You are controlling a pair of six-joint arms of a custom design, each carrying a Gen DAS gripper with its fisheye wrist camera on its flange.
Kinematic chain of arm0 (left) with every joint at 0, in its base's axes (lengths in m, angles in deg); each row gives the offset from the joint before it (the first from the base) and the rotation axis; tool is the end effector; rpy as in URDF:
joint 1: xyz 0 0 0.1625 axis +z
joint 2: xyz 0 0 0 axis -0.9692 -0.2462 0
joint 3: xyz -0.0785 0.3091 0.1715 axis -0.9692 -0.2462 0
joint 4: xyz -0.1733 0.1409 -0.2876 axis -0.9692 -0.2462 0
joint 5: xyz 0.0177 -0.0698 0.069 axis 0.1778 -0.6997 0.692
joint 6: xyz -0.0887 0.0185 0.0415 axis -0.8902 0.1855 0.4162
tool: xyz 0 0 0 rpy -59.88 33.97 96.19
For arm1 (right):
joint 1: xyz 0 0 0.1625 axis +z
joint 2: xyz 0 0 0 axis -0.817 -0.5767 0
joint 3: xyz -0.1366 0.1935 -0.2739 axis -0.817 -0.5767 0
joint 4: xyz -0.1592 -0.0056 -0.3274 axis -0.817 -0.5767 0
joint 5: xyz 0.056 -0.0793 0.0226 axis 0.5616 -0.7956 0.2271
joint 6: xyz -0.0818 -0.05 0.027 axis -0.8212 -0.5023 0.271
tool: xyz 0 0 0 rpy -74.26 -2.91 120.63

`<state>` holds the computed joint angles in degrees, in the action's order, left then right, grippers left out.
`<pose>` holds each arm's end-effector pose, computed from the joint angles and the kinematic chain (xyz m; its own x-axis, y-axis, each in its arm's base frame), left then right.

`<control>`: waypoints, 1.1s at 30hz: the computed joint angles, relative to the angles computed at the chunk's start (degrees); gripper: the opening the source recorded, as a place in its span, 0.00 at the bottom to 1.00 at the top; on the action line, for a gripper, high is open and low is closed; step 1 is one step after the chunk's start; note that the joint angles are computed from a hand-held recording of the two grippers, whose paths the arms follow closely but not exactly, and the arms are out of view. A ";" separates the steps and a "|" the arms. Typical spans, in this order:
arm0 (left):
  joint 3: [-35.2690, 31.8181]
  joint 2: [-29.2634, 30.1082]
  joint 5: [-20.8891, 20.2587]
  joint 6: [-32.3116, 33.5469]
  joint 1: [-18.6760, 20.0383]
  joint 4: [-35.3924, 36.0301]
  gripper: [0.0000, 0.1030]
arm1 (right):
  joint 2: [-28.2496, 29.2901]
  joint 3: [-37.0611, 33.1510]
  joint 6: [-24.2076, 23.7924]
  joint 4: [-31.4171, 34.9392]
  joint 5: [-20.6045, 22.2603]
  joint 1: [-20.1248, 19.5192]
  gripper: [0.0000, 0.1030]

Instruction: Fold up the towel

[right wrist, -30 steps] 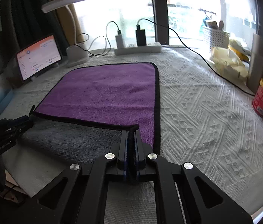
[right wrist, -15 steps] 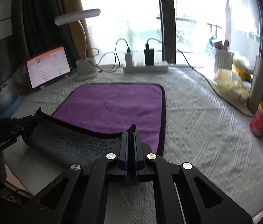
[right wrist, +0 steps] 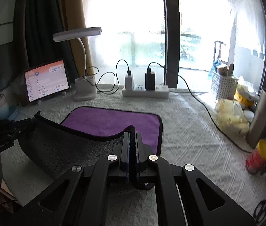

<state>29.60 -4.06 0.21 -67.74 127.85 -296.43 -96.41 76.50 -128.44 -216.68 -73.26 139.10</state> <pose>-0.1089 -0.4898 0.0535 -0.7301 -0.0202 -0.6831 0.5623 0.5503 -0.6172 0.0762 -0.5905 0.1466 -0.6285 -0.5398 0.5600 -0.7756 0.4887 -0.3995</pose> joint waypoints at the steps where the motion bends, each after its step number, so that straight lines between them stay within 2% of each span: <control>1: -0.72 -0.06 -0.28 0.89 0.35 0.09 0.13 | 0.39 -0.76 -0.13 0.17 0.03 0.20 0.05; 11: -9.04 0.25 -2.09 8.70 3.28 2.66 0.13 | 5.60 -10.24 -0.98 2.89 -0.61 2.23 0.05; 16: -13.36 0.84 -3.36 10.57 5.00 4.90 0.13 | 8.73 -15.47 -0.24 4.58 -0.97 3.05 0.05; 29: -25.89 4.09 -6.90 13.02 10.42 11.82 0.13 | 18.96 -31.82 -0.66 11.74 -4.71 4.56 0.05; 33: -28.88 4.99 -7.95 10.81 12.61 16.67 0.13 | 22.27 -36.49 -0.50 12.92 -6.22 4.49 0.05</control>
<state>0.72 0.92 -7.74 -56.93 140.46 -279.76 -74.14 40.02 -128.94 -203.76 -79.48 143.59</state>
